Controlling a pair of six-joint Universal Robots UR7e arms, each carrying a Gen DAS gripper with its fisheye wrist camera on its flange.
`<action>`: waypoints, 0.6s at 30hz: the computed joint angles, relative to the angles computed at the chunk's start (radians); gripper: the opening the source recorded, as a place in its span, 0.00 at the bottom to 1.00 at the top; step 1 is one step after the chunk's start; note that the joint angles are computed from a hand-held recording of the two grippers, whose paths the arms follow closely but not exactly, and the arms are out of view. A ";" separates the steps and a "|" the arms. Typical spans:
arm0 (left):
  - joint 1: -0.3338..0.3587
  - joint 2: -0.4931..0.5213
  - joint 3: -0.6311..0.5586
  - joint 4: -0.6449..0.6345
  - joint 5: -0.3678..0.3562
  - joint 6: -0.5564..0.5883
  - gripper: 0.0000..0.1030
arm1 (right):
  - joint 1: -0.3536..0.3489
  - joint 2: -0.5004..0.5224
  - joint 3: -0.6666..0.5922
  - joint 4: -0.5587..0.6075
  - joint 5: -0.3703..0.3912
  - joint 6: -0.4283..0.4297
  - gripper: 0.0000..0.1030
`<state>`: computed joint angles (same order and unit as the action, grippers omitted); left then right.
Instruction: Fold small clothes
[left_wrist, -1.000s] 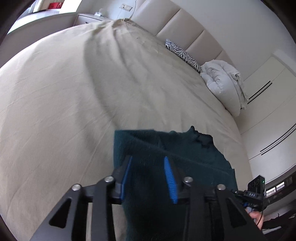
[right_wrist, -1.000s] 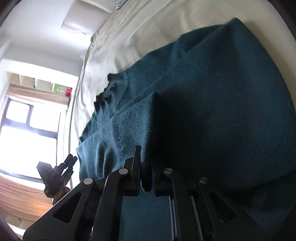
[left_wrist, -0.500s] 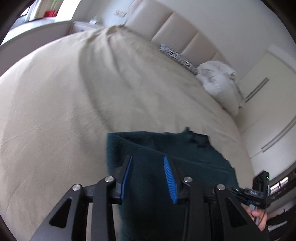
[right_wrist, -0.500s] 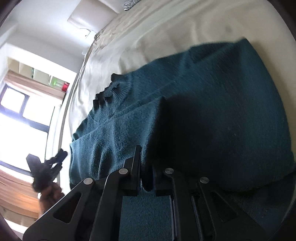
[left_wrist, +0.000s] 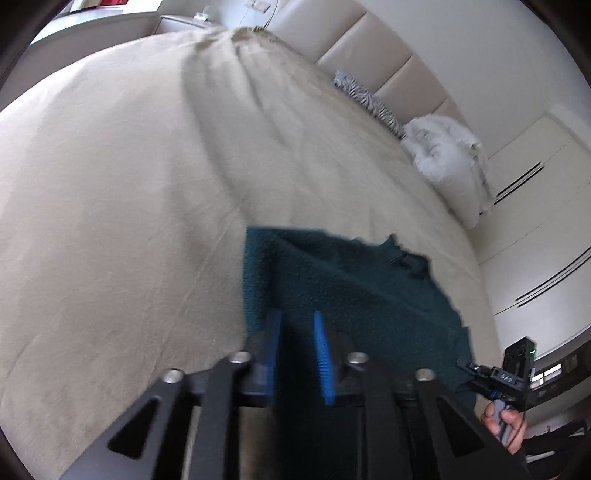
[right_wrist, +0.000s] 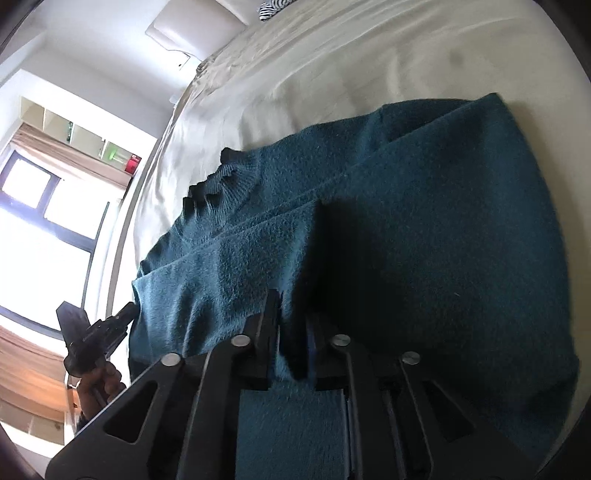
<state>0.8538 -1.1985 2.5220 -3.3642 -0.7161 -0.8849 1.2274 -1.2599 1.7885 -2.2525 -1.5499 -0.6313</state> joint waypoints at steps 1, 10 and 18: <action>-0.015 -0.004 0.008 -0.025 0.008 0.004 0.39 | -0.003 -0.012 0.000 0.000 0.013 0.003 0.27; 0.018 0.045 -0.084 0.076 -0.068 0.085 0.46 | -0.029 -0.019 -0.033 0.190 0.311 0.002 0.59; -0.099 0.020 -0.013 0.232 0.026 -0.047 0.44 | -0.082 0.014 -0.009 0.197 0.260 0.026 0.51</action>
